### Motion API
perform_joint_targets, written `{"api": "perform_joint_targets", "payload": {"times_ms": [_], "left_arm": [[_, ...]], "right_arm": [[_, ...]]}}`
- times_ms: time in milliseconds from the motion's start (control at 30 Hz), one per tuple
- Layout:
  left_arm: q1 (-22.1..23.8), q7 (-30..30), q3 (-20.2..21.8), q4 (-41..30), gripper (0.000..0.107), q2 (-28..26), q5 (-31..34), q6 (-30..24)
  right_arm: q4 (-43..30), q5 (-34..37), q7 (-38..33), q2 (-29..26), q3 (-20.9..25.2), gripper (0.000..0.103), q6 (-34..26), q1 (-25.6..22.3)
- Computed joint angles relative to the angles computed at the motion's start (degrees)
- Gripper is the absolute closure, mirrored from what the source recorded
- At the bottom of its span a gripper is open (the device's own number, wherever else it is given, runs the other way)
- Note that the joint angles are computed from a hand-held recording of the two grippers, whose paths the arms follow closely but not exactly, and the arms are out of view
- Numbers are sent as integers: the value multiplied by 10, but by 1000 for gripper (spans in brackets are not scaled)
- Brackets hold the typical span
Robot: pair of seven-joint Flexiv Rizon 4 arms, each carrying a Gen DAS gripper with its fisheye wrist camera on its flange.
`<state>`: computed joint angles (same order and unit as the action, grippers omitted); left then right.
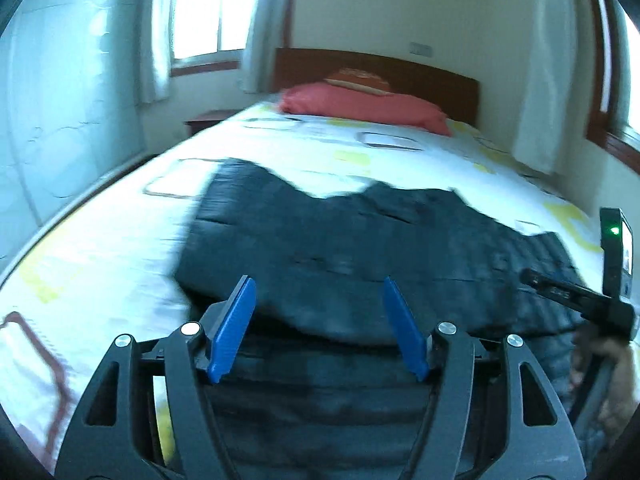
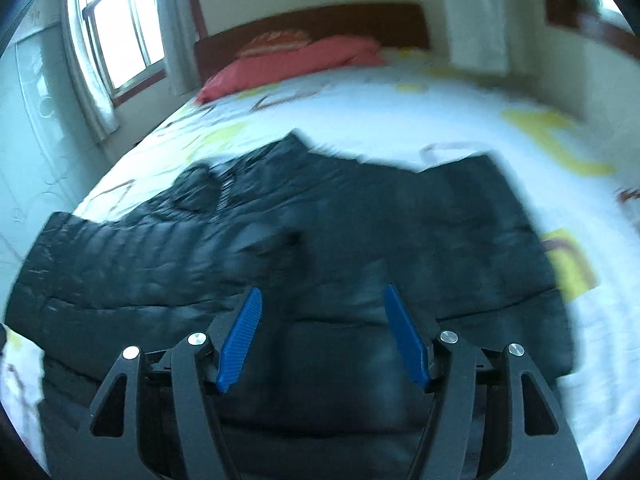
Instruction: Fold large clothes
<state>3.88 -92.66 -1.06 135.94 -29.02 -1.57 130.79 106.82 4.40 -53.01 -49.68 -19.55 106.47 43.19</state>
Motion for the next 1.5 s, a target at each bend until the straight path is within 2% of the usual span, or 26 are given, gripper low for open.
{"api": "perform_joint_targets", "payload": {"times_ms": [67, 100, 133, 167, 200, 300, 500, 567, 667, 733, 767, 833, 900, 933, 1000, 1100, 1167, 1233, 1267, 1300, 1400, 1433, 1467, 1500], "left_arm": [[15, -5, 7, 3, 41, 2, -3, -2], [26, -11, 7, 5, 41, 4, 2, -3], [37, -16, 6, 5, 41, 4, 6, -6], [45, -19, 7, 4, 41, 5, 9, -7], [50, -21, 8, 4, 41, 7, 11, -9], [68, -28, 7, 4, 41, 8, 25, -7], [66, -19, 8, -12, 40, -5, 25, -18], [67, -12, 3, -20, 40, -11, 28, -34], [50, 7, 5, -39, 40, -25, 12, -59], [35, 24, 12, -51, 40, -33, -1, -66], [27, 34, 16, -58, 40, -37, -9, -71], [28, 43, 11, -72, 40, -42, -15, -80], [31, 45, 3, -90, 40, -46, -22, -94], [32, 46, 0, -100, 40, -49, -26, -101], [26, 53, -1, -126, 40, -59, -38, -117], [-12, 71, 23, -167, 40, -82, -83, -141], [-50, 89, 53, -193, 40, -102, -123, -159], [-101, 100, 105, -226, 40, -130, -160, -196], [-120, 134, 117, -243, 40, -147, -198, -227], [-122, 138, 121, -253, 40, -153, -199, -248], [-123, 137, 122, -250, 41, -149, -198, -247], [-114, 143, 110, -237, 41, -139, -203, -232], [-90, 113, 91, -217, 41, -125, -171, -201], [-67, 112, 66, -202, 41, -119, -166, -175]], "right_arm": [[-27, -26, -1, -8, 45, 40, -21, -35], [-30, -33, -1, -9, 51, 60, -21, -39], [-31, -38, -1, -9, 50, 69, -23, -37], [-26, -36, -1, -8, 38, 73, -16, -27], [-19, -37, -5, -4, 39, 82, -8, -28], [12, -4, -11, 3, -27, 86, 7, 20], [49, 31, -25, -3, -106, 86, -12, 50], [49, 25, -23, -4, -100, 86, -23, 34], [43, 3, -24, 0, -55, 83, -23, -15], [43, -3, -29, 5, -53, 73, -32, -17], [49, -4, -22, 10, -75, 70, -41, 2], [62, 23, -9, 2, -126, 50, -27, 50], [66, 42, 10, -14, -183, 48, -14, 99], [57, 42, 9, -17, -185, 48, -12, 100], [29, 29, 5, -17, -159, 48, -15, 76], [-25, 7, 9, -34, -120, 49, -32, 36], [-56, -8, 20, -54, -112, 49, -59, 23], [-79, -29, 37, -73, -109, 48, -89, 16], [-87, -40, 43, -83, -103, 48, -92, 8], [-87, -48, 48, -84, -103, 47, -90, 7], [-60, -62, 61, -59, -105, 47, -92, 12], [-45, -61, 67, -53, -117, 47, -85, 24], [-22, -54, 71, -51, -139, 47, -67, 48], [-5, -46, 73, -52, -158, 47, -57, 69]]}}
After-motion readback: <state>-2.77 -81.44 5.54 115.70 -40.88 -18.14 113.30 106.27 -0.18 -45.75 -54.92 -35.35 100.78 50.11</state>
